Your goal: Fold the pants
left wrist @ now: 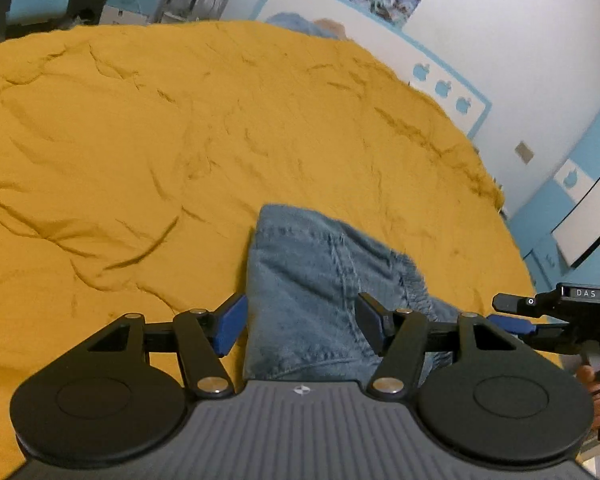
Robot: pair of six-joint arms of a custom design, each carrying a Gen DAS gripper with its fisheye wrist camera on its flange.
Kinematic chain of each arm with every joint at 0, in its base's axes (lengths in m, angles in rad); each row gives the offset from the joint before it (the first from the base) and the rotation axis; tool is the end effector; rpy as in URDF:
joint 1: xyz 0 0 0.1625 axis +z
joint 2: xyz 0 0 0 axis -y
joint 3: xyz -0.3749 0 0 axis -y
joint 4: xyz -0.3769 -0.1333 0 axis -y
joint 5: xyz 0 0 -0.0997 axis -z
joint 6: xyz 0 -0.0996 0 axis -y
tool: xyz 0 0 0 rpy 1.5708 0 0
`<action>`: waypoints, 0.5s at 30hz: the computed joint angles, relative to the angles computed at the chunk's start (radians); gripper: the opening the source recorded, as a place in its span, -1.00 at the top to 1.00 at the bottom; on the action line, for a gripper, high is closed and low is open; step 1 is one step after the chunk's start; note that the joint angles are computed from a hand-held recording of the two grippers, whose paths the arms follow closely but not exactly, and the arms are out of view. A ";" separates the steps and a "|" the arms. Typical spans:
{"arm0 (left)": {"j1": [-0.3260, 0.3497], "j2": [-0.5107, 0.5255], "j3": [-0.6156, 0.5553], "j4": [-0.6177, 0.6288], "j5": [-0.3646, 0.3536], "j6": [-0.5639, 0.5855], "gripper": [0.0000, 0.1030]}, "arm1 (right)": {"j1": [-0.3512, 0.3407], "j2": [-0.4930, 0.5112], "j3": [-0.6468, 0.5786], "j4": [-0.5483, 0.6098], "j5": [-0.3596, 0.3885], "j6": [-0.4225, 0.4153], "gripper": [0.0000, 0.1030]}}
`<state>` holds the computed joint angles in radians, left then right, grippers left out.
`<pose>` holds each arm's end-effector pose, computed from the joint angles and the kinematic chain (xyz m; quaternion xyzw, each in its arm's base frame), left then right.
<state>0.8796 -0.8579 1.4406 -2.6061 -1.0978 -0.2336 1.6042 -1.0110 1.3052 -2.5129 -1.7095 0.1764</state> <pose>-0.3011 -0.6442 0.2026 0.1637 0.9346 -0.2971 0.1070 0.1428 -0.6944 0.3524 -0.0896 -0.9417 0.3227 0.0321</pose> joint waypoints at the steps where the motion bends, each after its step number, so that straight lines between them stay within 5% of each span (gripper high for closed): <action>1: 0.002 0.008 -0.006 0.016 0.001 -0.008 -0.39 | -0.013 -0.009 0.017 -0.005 -0.004 -0.006 0.23; 4: 0.000 0.001 0.011 0.062 0.007 -0.039 -0.39 | -0.045 0.003 0.018 0.011 -0.021 -0.022 0.02; 7: -0.003 -0.015 0.044 0.076 0.011 -0.030 -0.39 | -0.098 0.018 0.031 0.017 0.047 0.001 -0.28; 12: -0.023 -0.027 0.063 0.139 0.040 0.036 -0.42 | -0.138 0.071 0.035 -0.014 0.103 0.058 -0.36; 15: -0.052 -0.034 0.093 0.164 0.093 0.156 -0.52 | -0.144 0.079 0.042 -0.038 0.113 0.059 -0.25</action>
<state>0.8276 -0.8923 1.5341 -2.4417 -1.0046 -0.0774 1.4605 -0.9320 1.3470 -2.5510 -1.5966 0.2351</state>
